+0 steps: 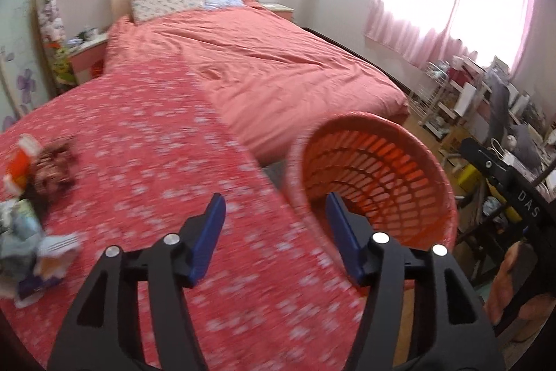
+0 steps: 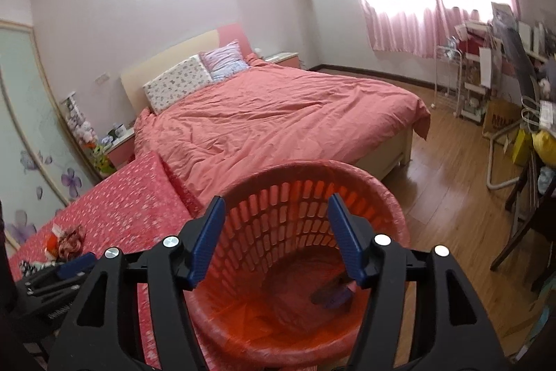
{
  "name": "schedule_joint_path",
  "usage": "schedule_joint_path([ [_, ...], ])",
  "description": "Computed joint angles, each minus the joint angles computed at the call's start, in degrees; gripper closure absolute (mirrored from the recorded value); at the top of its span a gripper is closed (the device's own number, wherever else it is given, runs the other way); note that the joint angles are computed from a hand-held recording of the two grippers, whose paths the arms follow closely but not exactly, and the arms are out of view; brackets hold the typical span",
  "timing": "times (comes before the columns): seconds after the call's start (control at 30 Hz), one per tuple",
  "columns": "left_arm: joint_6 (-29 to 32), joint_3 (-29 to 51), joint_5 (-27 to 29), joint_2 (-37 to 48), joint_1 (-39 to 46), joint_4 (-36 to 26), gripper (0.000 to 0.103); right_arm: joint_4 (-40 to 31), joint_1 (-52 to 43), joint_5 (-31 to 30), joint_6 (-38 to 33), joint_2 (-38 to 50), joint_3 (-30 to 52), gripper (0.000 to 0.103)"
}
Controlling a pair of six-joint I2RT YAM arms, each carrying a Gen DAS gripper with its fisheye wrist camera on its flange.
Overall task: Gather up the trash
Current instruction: 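Carry the tissue pack and hair clip to the orange basket and release both, then grasp the white plastic bag with the left tool while the right tool grasps a floral sock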
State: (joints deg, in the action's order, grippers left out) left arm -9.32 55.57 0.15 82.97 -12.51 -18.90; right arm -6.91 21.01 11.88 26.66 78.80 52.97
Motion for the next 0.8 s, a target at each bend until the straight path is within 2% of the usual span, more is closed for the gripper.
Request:
schedule_joint_path([
  [0.23, 4.02, -7.24, -0.59, -14.64, 10.54, -4.67, 0.039, -2.35, 8.2, 2.31, -0.36, 0.76, 2.58, 0.042],
  [0.43, 10.7, -10.95, 5.97, -23.68, 28.11, -9.06, 0.038, -3.84, 16.86, 3.52, -0.2, 3.85, 6.17, 0.042],
  [0.6, 18.06, -11.33, 13.51, -24.51, 45.69, -10.86, 0.038, -4.52, 24.66, 3.87, -0.42, 9.57, 11.44, 0.042],
  [0.8, 25.4, -9.24, 21.66, -19.71, 64.52, -11.22, 0.038, -6.11, 31.33, 3.68, -0.8, 18.2, 19.61, 0.043],
])
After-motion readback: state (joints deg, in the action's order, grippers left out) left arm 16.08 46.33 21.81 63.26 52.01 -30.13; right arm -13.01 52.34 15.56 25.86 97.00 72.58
